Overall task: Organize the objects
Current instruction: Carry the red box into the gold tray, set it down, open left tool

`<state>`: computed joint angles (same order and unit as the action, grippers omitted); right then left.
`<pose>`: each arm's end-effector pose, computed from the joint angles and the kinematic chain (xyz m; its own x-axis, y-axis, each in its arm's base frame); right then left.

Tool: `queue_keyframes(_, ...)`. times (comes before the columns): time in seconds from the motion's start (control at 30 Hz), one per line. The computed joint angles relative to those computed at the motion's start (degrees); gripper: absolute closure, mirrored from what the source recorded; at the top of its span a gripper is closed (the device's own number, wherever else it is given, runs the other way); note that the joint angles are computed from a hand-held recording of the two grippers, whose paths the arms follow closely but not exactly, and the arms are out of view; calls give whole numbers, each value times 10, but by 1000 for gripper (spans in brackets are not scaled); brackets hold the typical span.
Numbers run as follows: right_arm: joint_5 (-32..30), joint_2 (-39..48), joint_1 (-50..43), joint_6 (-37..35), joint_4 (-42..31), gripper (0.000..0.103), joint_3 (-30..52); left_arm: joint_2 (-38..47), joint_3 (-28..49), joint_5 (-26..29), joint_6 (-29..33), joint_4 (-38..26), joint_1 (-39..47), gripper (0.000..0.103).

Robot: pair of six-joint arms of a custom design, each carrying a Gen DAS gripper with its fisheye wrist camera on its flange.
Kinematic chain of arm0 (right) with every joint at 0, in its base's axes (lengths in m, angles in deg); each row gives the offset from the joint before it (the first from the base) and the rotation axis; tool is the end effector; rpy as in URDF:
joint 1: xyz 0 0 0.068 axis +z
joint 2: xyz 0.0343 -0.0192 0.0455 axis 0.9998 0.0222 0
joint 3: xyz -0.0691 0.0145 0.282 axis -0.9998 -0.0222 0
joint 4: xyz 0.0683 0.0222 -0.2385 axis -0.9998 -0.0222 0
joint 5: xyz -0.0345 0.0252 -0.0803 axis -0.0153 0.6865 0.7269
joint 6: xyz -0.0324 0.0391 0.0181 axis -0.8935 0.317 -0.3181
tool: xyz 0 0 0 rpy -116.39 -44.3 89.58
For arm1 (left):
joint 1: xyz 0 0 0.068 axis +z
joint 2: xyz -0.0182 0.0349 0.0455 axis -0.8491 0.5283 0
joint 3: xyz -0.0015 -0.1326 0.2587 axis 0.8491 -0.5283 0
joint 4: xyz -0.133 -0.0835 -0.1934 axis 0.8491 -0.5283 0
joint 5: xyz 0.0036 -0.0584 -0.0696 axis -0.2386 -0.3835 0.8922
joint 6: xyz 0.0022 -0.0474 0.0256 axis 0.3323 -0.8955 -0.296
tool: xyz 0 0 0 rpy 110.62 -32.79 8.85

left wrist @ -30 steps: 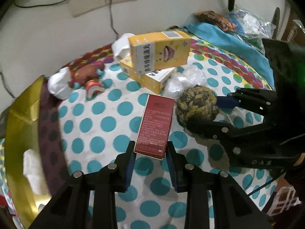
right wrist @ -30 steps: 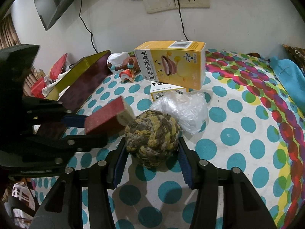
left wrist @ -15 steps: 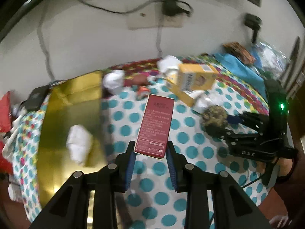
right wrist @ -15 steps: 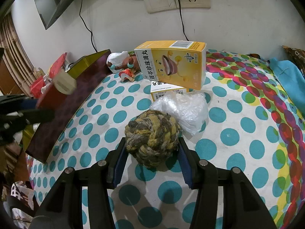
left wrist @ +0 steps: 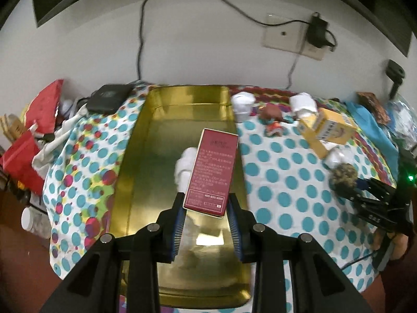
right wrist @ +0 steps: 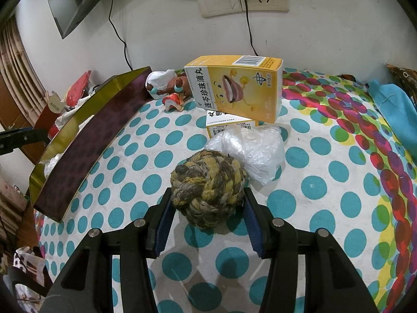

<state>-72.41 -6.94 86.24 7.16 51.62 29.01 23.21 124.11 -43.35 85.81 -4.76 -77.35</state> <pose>0.1649 -0.0010 0.1039 -0.7558 0.2002 -0.6234 0.0581 0.9689 0.2406 0.2764 -0.1002 0.2022 -0.7193 0.4236 -0.5507 0.5035 0.8640 0.0069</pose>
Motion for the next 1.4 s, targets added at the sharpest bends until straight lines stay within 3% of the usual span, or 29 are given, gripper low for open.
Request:
queue_keyframes(0.53, 2, -2, 2, 0, -3, 55, 1, 103, 11, 4, -21, 46, 80, 71)
queue_keyframes(1.13, 3, -7, -4, -8, -6, 55, -4, 120, -24, -22, -28, 109, 64, 71)
queue_keyframes(1.4, 19, -11, 6, -9, -14, 55, -3, 97, -55, -41, -36, 134, 55, 65)
